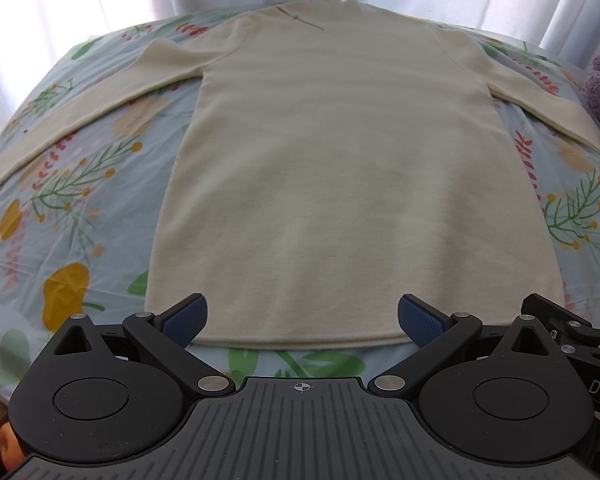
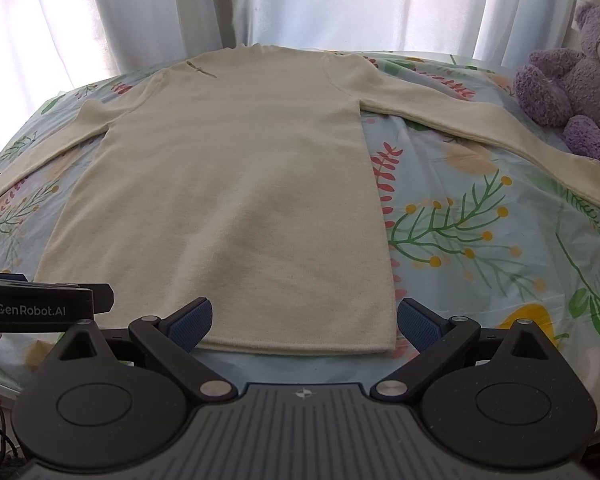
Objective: Fold small clothes
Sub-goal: 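Reach the right tool to the sweater's sleeve cuff and grasp it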
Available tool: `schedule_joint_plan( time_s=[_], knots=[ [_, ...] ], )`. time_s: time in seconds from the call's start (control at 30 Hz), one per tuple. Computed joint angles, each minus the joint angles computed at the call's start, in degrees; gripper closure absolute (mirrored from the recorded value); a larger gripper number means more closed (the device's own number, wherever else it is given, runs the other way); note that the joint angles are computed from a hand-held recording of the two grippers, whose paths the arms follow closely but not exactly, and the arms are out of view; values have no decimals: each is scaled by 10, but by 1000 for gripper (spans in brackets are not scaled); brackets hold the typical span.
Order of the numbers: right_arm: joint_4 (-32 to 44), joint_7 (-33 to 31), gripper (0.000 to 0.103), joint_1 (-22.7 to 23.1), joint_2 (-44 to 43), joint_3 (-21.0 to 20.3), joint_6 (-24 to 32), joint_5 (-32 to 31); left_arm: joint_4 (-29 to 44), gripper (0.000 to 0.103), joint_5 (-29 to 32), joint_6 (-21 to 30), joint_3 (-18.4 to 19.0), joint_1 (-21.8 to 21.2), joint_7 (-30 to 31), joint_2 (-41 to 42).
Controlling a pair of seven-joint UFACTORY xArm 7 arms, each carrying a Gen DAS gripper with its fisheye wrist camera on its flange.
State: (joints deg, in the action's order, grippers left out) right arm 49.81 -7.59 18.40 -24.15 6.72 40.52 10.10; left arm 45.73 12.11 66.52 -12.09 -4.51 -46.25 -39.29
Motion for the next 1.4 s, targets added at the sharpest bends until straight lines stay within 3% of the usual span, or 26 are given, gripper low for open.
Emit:
schedule_joint_plan(
  time_s=[0.47, 0.67, 0.8, 0.93, 1.0, 1.07, 1.23, 1.3, 1.4],
  knots=[
    [-6, -35, 4, 18, -4, -24, -9, 58, -5, 0, -3, -3, 6, 0, 1, 1],
    [19, -124, 4, 43, 24, -85, 23, 205, -7, 0, 2, -30, 14, 12, -3, 13],
    [63, -99, 5, 0, 89, -97, -14, 282, -5, 0, 20, -72, 19, 32, -10, 37],
    [117, -122, 20, -43, 178, -123, -110, 419, 0, 0, 50, -109, 20, 57, -32, 77],
    [162, -122, 31, -72, 235, -133, -123, 475, 0, 0, 67, -131, 22, 68, -50, 98],
    [204, -87, 50, -102, 288, -136, -130, 493, 0, 0, 76, -150, 26, 74, -65, 120],
    [297, -16, 58, -161, 406, -124, -166, 521, 3, 0, 87, -176, 35, 81, -115, 159],
    [326, 14, 62, -174, 440, -119, -174, 504, 0, 0, 100, -189, 34, 83, -139, 164],
    [352, 5, 71, -207, 472, -90, -189, 529, 1, 0, 118, -195, 34, 82, -153, 171]
  ],
)
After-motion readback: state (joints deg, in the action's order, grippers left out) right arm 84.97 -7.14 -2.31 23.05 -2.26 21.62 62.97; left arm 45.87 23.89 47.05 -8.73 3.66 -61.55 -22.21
